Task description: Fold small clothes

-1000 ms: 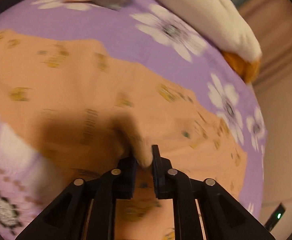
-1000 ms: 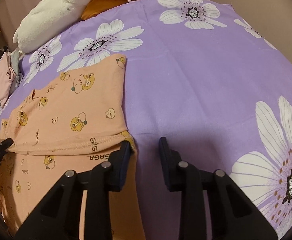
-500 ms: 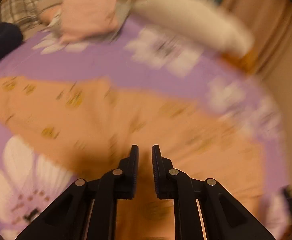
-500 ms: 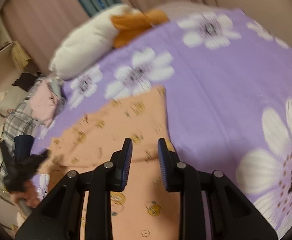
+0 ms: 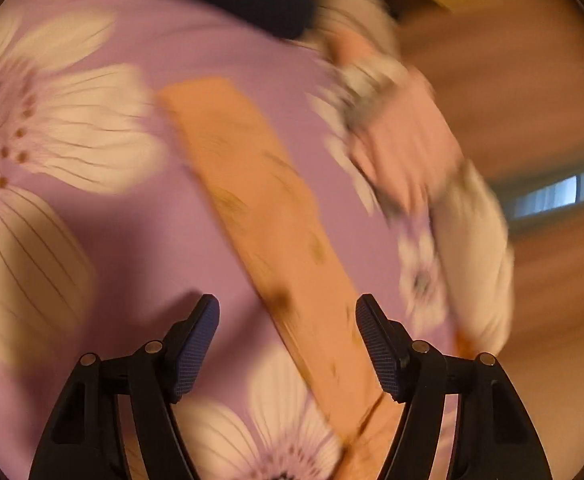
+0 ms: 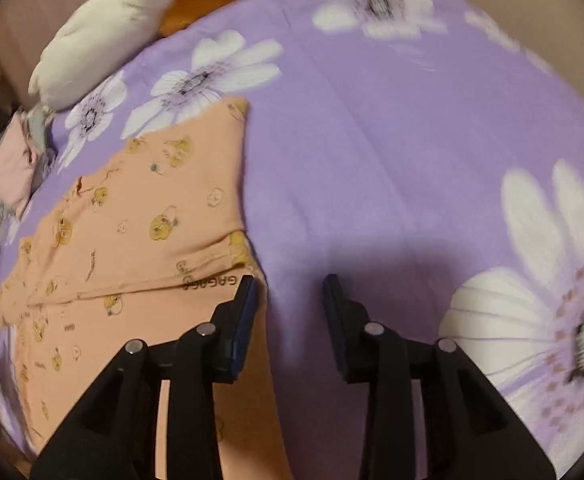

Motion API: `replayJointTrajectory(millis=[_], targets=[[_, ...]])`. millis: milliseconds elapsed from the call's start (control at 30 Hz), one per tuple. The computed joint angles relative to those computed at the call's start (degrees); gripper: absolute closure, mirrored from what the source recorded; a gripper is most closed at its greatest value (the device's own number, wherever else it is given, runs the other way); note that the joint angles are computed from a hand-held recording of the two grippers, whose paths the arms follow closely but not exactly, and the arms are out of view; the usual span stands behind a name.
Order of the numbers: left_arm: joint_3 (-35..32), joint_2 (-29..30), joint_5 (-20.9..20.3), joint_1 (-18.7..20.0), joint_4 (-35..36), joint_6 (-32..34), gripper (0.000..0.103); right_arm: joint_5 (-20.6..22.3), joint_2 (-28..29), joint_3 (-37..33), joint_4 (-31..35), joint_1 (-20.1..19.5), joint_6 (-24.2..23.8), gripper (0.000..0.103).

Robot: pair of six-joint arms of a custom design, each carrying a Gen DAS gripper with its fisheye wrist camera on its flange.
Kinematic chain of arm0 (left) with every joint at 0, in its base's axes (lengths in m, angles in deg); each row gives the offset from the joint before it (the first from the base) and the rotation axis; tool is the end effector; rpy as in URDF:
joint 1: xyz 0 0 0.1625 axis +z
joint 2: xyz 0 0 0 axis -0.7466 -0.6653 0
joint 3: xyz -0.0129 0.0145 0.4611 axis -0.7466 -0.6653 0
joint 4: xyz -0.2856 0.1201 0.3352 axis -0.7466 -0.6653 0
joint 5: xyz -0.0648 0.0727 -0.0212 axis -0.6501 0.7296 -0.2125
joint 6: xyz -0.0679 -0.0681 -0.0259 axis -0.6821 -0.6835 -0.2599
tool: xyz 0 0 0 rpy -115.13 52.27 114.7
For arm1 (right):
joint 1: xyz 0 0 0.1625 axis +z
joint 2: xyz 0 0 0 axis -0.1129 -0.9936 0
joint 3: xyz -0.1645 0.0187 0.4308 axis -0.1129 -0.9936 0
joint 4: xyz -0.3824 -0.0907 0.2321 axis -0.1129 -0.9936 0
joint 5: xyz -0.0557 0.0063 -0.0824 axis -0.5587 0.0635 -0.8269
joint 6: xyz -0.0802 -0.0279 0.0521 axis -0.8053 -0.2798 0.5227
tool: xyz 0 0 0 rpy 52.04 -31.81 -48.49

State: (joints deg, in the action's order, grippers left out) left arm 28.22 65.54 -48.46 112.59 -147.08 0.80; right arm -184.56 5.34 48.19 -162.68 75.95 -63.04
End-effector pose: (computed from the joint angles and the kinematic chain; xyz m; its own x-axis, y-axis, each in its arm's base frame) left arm -0.2211 -0.8677 0.0327 -0.8772 -0.4082 0.2530 -0.4591 0.5583 -0.6911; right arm -0.1768 -0.7266 0.4433 -0.7424 0.5308 0.4088 0.0720 0.6698 -0.7391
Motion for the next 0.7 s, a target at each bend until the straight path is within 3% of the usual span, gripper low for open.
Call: replayJointTrajectory(millis=[67, 100, 167, 200, 267, 300, 333, 367, 467, 567, 633, 700], targets=[[0.8, -0.3, -5.9, 3.0, -6.3, -1.3, 0.034, 0.2, 0.0, -0.3, 0.1, 0.1, 0.8, 0.069], [0.6, -0.2, -6.8, 3.7, -6.7, -2.0, 0.035, -0.5, 0.2, -0.3, -0.3, 0.4, 0.4, 0.068], [-2.4, 1.2, -11.8, 5.7, -6.2, -1.4, 0.047, -2.0, 1.1, 0.1, -3.0, 0.9, -2.9, 0.066], [-4.0, 1.8, -14.5, 6.6, -5.1, -0.2, 0.049, -3.1, 1.5, 0.3, -4.5, 1.3, -4.8, 0.065], [-6.6, 3.1, -17.2, 7.2, -3.3, 2.4, 0.059, -6.2, 2.9, 0.1, -7.2, 2.2, -8.4, 0.062], [-8.1, 4.0, -16.5, 7.2, -2.2, 4.0, 0.066, -7.3, 3.5, 0.1, -8.6, 2.5, -10.0, 0.061], [-8.8, 4.2, -15.5, 7.3, -0.7, 4.4, 0.086, -8.0, 3.9, -0.1, -9.6, 2.6, -11.0, 0.061], [-9.5, 4.4, -14.4, 7.6, 1.3, 4.1, 0.096, -8.6, 4.4, -0.6, -10.1, 2.7, -11.8, 0.06], [-9.3, 4.1, -11.6, 7.1, 2.0, 6.2, 0.096, -7.6, 4.0, -0.4, -10.2, 2.3, -11.4, 0.06], [-10.3, 4.2, -1.5, 4.4, 7.0, 9.1, 0.097, -6.9, 3.7, -0.3, -9.6, 2.1, -11.2, 0.059], [-13.9, 5.6, 8.7, 1.8, 13.5, 11.9, 0.101, -7.1, 3.8, -0.3, -9.6, 2.2, -11.7, 0.059], [-18.6, 8.2, 13.0, -0.3, 16.7, 16.6, 0.102, -7.0, 3.8, -0.3, -9.6, 2.2, -11.7, 0.058]])
